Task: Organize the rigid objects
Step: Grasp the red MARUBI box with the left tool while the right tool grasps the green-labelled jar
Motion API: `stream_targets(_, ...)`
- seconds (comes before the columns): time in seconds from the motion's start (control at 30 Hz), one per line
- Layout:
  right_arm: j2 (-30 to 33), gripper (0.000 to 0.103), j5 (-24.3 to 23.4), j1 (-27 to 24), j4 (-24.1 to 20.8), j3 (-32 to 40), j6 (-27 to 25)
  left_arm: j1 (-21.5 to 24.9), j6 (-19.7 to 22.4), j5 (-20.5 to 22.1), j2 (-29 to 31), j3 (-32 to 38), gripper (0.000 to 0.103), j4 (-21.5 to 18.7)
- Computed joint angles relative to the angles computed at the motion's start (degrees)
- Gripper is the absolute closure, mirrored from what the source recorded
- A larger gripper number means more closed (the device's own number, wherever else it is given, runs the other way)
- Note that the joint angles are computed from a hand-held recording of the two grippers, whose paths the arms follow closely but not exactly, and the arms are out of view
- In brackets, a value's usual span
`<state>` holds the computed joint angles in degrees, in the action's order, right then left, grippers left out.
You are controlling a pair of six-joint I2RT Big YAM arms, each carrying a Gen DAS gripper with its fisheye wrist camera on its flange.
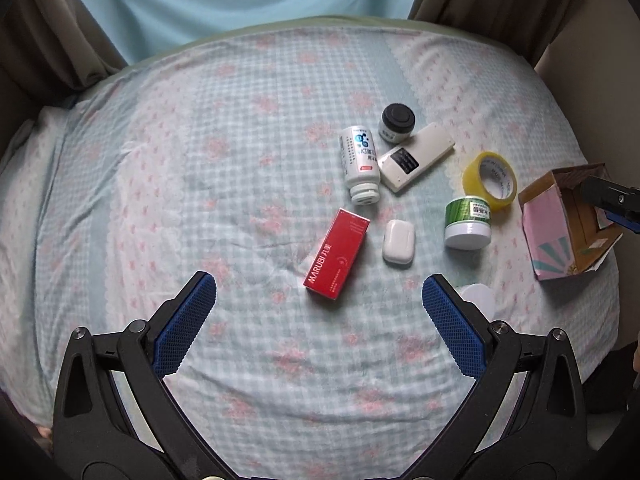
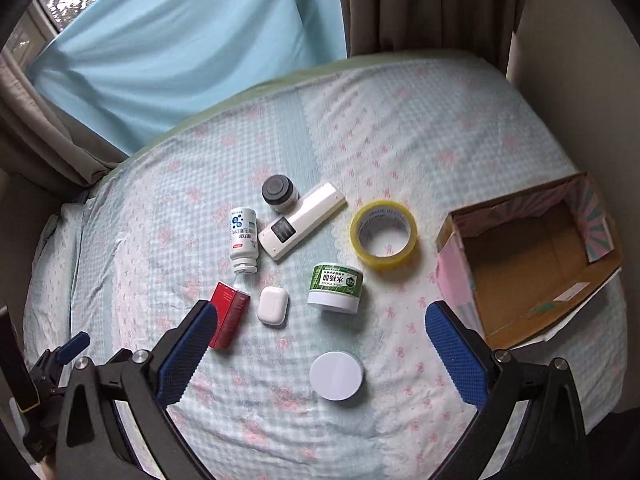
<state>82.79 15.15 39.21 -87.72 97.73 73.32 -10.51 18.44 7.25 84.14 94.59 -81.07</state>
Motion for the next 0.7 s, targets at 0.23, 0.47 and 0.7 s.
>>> stream_targets(0.23,4.1,0.0,-11.9,-6.8,6.6,-7.0,-2.9,-3.0,2.5,-2.8,8.8,0.1,0.001,0.7)
stream_targets(0.47,7.4,0.0,-20.5,-11.0,10.9,-11.9,-4.0,-5.1,3.5,-7.1,15.5,-0.3,0.002,0.9)
stream_targets(0.7,10.0,0.0,-25.5,-13.7,13.2,-13.9,-5.9,-6.0,3.4,-8.7,20.3,0.4,0.013,-0.7)
